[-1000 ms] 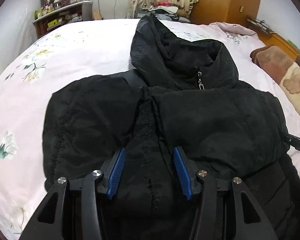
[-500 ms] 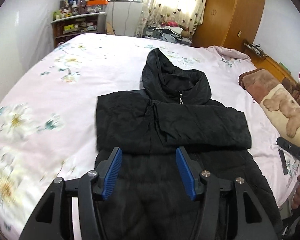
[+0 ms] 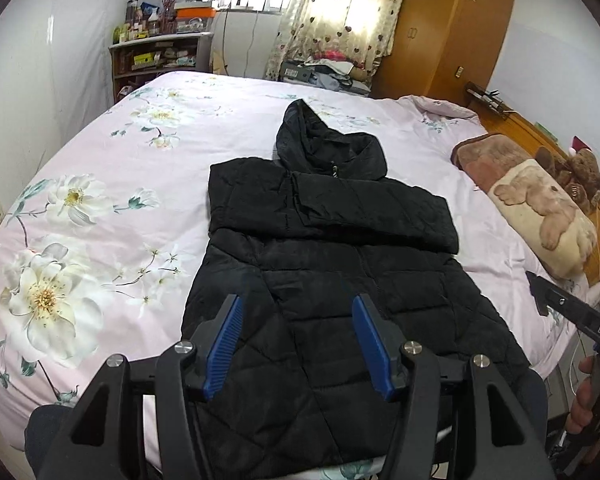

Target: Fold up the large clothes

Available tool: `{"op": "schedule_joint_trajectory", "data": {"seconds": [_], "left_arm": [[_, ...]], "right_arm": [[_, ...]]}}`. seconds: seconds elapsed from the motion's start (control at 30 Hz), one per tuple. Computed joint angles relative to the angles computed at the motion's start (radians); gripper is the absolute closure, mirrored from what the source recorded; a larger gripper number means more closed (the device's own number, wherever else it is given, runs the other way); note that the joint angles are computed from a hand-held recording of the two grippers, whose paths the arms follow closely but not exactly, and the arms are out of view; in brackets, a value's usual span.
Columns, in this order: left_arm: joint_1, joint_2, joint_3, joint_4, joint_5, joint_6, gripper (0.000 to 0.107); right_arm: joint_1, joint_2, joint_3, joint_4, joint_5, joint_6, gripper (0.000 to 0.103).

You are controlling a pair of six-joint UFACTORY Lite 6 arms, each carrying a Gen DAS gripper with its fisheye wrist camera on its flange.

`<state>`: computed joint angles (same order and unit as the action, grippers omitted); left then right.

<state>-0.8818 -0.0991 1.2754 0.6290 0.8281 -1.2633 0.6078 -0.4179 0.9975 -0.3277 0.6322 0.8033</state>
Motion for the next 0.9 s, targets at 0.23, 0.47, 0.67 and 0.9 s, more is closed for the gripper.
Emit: {"op": "schedule_joint_trajectory", "data": {"seconds": [0.23, 0.47, 0.67, 0.9], "left_arm": [[-0.040, -0.030, 0.030, 0.034, 0.039, -0.012, 0.044], [0.028, 0.032, 0.129, -0.003, 0.033, 0.075, 0.041], [0.130, 0.155, 0.281, -0.070, 0.002, 0.200, 0.040], [0.267, 0.453, 0.632, -0.181, 0.001, 0.424, 0.040]], "right_arm": [[0.064, -0.022, 0.027, -0.068, 0.035, 0.069, 0.061], [-0.042, 0.030, 0.083, 0.074, -0.024, -0.110, 0.060], [-0.184, 0.155, 0.170, 0.251, -0.077, -0.324, 0.060], [-0.310, 0.423, 0.410, 0.462, -0.096, -0.610, 0.060]]}}
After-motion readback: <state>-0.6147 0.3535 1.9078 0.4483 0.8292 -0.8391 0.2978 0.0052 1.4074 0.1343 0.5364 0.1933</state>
